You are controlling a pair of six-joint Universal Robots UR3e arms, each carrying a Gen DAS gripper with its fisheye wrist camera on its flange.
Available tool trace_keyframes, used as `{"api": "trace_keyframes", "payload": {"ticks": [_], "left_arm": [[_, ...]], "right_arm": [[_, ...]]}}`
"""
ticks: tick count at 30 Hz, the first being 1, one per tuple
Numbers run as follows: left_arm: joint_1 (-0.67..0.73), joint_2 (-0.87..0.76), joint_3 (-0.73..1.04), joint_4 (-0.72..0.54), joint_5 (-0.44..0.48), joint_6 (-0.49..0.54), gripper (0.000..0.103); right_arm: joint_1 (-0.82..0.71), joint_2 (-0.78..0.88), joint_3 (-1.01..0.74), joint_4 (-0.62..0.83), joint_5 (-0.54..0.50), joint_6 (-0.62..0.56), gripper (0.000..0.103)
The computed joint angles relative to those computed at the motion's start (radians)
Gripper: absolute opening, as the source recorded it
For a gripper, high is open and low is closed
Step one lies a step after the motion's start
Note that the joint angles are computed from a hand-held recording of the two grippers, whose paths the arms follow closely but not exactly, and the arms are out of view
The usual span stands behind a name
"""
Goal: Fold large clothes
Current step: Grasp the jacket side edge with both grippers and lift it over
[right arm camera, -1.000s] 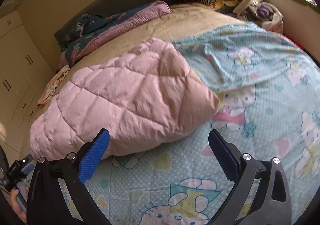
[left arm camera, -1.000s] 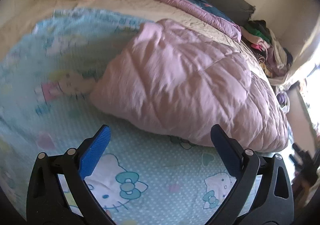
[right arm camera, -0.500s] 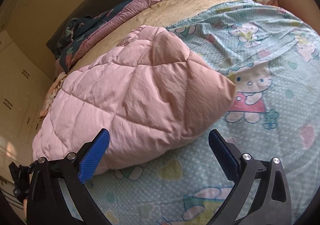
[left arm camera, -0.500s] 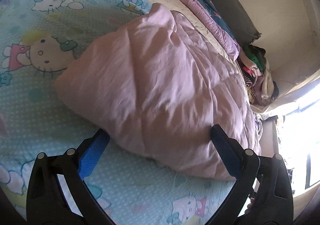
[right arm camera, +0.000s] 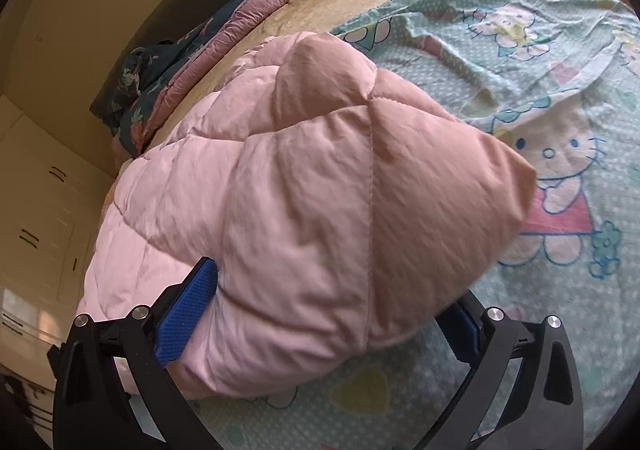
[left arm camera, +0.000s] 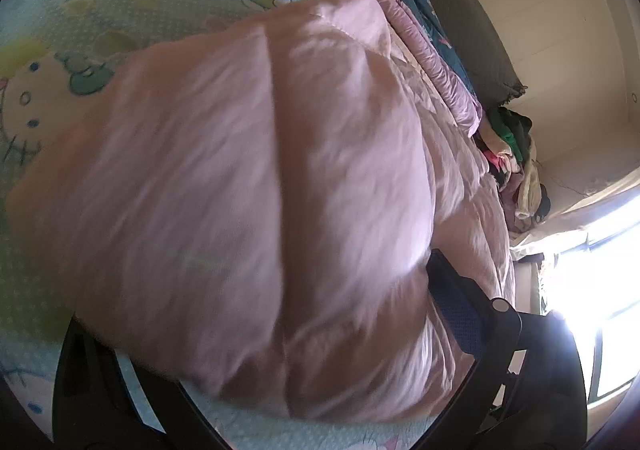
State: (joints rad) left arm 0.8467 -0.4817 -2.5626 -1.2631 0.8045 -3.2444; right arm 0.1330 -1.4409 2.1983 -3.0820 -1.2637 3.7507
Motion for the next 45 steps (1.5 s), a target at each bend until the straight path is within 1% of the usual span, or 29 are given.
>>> {"api": "trace_keyframes", "payload": {"ticks": [4,9,10,11,12,15,17,18,22,25,26,28,30,34,36,37,38,39,42,45], "left_arm": [[-0.096,-0.138,-0.029,0.258,0.052,-0.096,0.095],[-0.162,-0.217,-0.032,0.403,0.11,-0.13,0.095],[-0.159,-0.219,-0.029,0.404,0.101,-0.118,0.095],[-0.137,-0.179,-0.032,0.351,0.102,-0.091,0.095],[-0.138,-0.182,-0.031,0.354,0.103,-0.087,0.095],[-0.186,-0.249,-0.022,0.445,0.136,-0.122,0.095],[-0.22,-0.293,-0.015,0.508,0.163,-0.15,0.094],[-0.224,-0.281,-0.011,0.5,0.171,-0.146,0.094],[-0.282,-0.341,0.011,0.579,0.223,-0.18,0.092],[-0.311,-0.36,0.026,0.607,0.254,-0.178,0.088],[-0.314,-0.359,0.029,0.609,0.26,-0.17,0.086],[-0.355,-0.4,0.047,0.651,0.298,-0.179,0.083],[-0.38,-0.413,0.064,0.659,0.33,-0.171,0.078],[-0.493,-0.528,0.139,0.742,0.436,-0.2,0.07],[-0.514,-0.531,0.158,0.736,0.461,-0.183,0.061],[-0.529,-0.533,0.17,0.733,0.477,-0.173,0.059],[-0.544,-0.542,0.179,0.739,0.493,-0.169,0.054],[-0.557,-0.54,0.19,0.735,0.509,-0.161,0.05],[-0.572,-0.522,0.22,0.707,0.534,-0.141,0.046],[-0.571,-0.491,0.236,0.671,0.537,-0.131,0.044]], "right_arm": [[-0.02,0.046,-0.027,-0.02,0.042,0.01,0.099],[-0.013,0.104,-0.058,-0.075,0.043,0.022,0.099],[-0.012,0.111,-0.06,-0.084,0.041,0.021,0.099],[-0.009,0.117,-0.062,-0.096,0.036,0.02,0.099],[-0.004,0.123,-0.065,-0.106,0.03,0.021,0.099],[0.008,0.137,-0.074,-0.124,0.012,0.013,0.096],[0.018,0.135,-0.072,-0.135,0.002,-0.001,0.09],[0.024,0.136,-0.079,-0.134,-0.004,-0.01,0.088],[0.06,0.142,-0.118,-0.12,-0.055,-0.051,0.076],[0.076,0.139,-0.135,-0.11,-0.079,-0.094,0.068],[0.084,0.139,-0.148,-0.099,-0.089,-0.113,0.066],[0.097,0.136,-0.165,-0.08,-0.107,-0.143,0.062],[0.114,0.132,-0.181,-0.066,-0.132,-0.167,0.059],[0.153,0.129,-0.217,-0.035,-0.189,-0.198,0.051],[0.173,0.126,-0.234,-0.025,-0.219,-0.216,0.047],[0.186,0.125,-0.246,-0.016,-0.237,-0.228,0.044],[0.198,0.121,-0.255,-0.008,-0.255,-0.239,0.042],[0.207,0.118,-0.261,-0.004,-0.266,-0.248,0.042],[0.225,0.097,-0.277,0.022,-0.288,-0.276,0.04],[0.241,0.072,-0.297,0.055,-0.305,-0.302,0.038]]}}
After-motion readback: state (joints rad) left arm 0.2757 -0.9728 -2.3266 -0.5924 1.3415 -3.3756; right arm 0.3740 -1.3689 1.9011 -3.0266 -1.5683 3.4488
